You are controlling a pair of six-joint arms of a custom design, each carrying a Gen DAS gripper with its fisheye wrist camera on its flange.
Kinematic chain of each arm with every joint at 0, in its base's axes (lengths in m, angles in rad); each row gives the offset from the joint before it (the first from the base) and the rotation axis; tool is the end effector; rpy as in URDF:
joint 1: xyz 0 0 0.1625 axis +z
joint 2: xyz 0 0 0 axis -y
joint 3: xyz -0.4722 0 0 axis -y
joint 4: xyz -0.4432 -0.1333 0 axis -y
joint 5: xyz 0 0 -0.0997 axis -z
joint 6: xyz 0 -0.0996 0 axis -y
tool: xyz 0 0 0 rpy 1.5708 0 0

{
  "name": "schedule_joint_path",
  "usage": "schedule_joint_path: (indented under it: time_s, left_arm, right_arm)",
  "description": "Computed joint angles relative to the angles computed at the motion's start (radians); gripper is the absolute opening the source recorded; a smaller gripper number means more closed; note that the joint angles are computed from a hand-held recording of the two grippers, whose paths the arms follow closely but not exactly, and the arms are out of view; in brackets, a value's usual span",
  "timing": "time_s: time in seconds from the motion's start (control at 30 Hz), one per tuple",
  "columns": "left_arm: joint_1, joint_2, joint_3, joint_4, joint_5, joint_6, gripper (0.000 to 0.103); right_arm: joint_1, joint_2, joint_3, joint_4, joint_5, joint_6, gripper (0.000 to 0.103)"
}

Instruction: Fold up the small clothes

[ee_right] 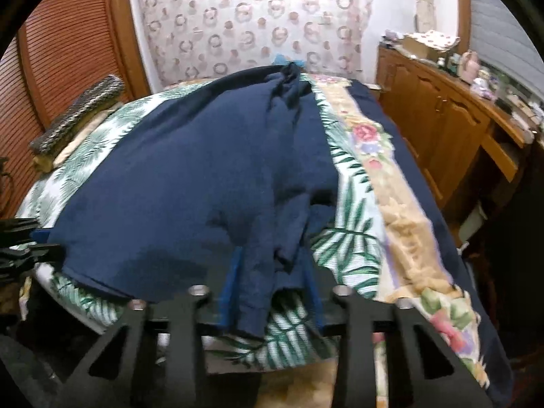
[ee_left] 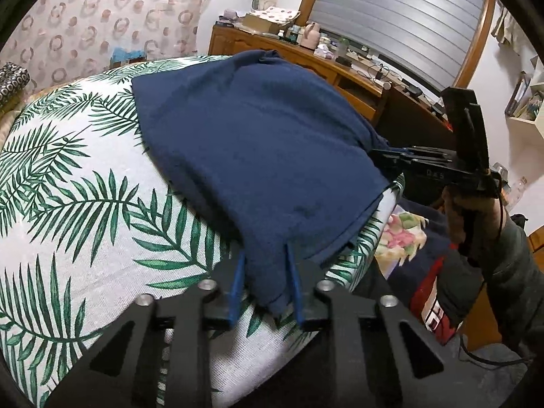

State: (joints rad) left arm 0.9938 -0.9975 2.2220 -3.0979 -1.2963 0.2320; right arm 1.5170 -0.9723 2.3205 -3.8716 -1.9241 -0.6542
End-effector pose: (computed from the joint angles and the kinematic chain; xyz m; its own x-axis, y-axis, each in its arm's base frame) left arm -0.1549 -0.5319 0.0805 -0.7083 0.6291 -0.3203 0.7024 0.6734 -0.2305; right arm 0.0719 -0.5024 0.1474 -0.7504 -0.0887 0.6550 -0.5362 0.6613 -0.5246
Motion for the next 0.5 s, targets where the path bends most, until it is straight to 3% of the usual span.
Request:
schedule_joint_path:
  time_s: [0.1,0.27,0.5]
  left_arm:
    - [0.006,-0.012,-0.003,-0.026,-0.042,-0.002,0.009]
    - [-0.004,-0.033,-0.048,-0.047,-0.097,0.003,0.008]
    - [-0.002,0.011,-0.204,-0.057,-0.056,0.041,0.008]
  right_arm:
    - [0.003,-0.007,0.006,-0.004,0.017,-0.009,0.01]
    - [0.002,-0.08,0.031,0.006,0.138,-0.006,0.009]
    - [0.051,-0.137,-0.062,0.085,0.217,-0.039,0.009]
